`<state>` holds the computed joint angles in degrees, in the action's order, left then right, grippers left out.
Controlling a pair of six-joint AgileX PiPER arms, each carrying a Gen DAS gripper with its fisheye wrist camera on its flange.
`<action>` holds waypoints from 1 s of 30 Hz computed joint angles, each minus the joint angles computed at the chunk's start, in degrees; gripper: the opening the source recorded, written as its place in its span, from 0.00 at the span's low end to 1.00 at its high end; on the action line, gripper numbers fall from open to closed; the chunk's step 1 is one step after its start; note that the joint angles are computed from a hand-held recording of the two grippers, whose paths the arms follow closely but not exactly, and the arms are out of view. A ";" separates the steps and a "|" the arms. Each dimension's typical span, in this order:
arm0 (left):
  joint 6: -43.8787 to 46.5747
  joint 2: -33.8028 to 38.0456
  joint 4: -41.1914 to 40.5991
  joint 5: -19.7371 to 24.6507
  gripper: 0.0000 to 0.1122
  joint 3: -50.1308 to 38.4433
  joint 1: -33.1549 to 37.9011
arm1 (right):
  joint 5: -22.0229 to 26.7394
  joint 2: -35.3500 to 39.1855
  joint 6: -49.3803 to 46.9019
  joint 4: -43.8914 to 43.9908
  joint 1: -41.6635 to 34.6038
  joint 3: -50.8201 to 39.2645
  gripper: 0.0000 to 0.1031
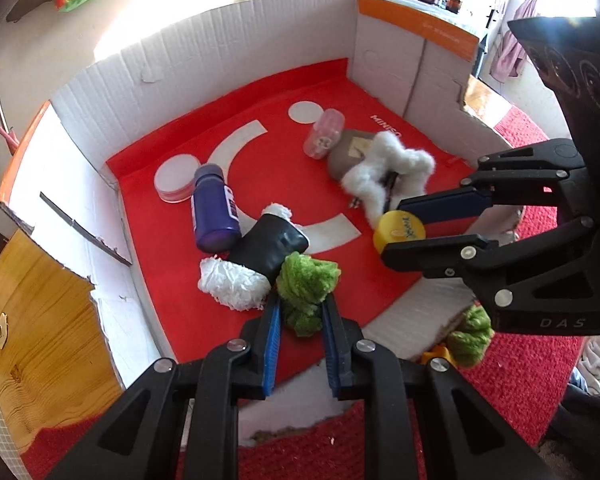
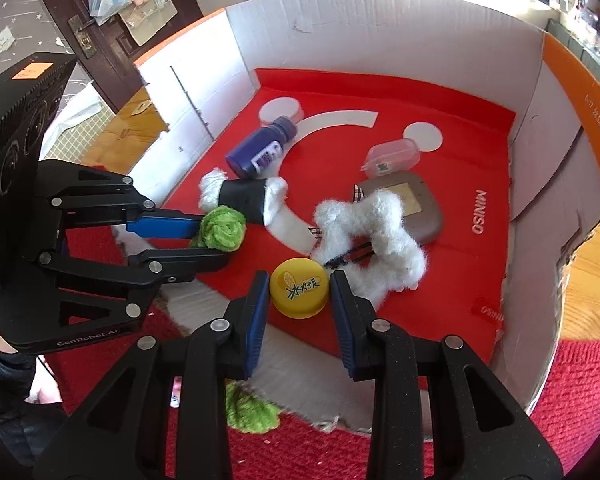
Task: Organize objects
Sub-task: 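Carry the green ball and yellow lid over the box with both tools, then lower the green ball and yellow lid into the box and open both tools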
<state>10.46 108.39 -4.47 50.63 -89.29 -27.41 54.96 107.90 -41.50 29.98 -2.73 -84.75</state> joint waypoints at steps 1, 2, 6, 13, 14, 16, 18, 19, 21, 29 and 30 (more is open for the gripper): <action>-0.56 0.04 0.51 -0.40 0.18 0.08 -0.06 | -0.73 -0.04 0.17 -0.46 0.09 0.14 0.28; -1.11 0.19 0.95 -0.89 0.18 0.07 -0.09 | -1.28 -0.13 0.11 -0.55 0.11 0.48 0.28; -2.42 1.24 1.36 -2.07 0.18 -0.64 0.19 | -3.07 0.15 0.16 -0.81 -0.05 0.50 0.28; -5.39 2.66 2.76 -3.63 0.18 -2.01 0.72 | -7.22 0.40 0.86 -1.81 0.07 1.05 0.28; -6.23 2.73 3.36 -4.21 0.18 -1.90 0.62 | -7.85 0.45 1.01 -2.01 0.10 1.05 0.28; -6.79 2.74 3.47 -4.90 0.18 -1.68 0.76 | -8.83 0.79 1.56 -2.54 0.25 0.64 0.28; -7.27 2.39 3.29 -5.74 0.18 -1.03 0.99 | -9.71 1.21 2.14 -2.94 0.42 0.23 0.28; -7.62 2.36 3.32 -6.04 0.18 -0.91 1.03 | -10.51 1.25 2.52 -3.36 0.55 0.30 0.28; -8.73 2.18 3.65 -7.14 0.18 -0.30 1.01 | -12.02 1.17 3.44 -4.07 0.78 0.60 0.28; -13.81 1.41 6.77 -12.12 0.18 2.69 0.44 | -15.38 1.49 5.29 -5.74 1.50 1.56 0.29; -13.84 1.44 6.47 -12.35 0.19 2.76 0.57 | -15.50 1.48 5.26 -5.84 1.54 1.64 0.29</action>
<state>-3.38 109.83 1.99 38.29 -86.53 -26.84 39.46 109.37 -36.24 24.14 -1.19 -83.11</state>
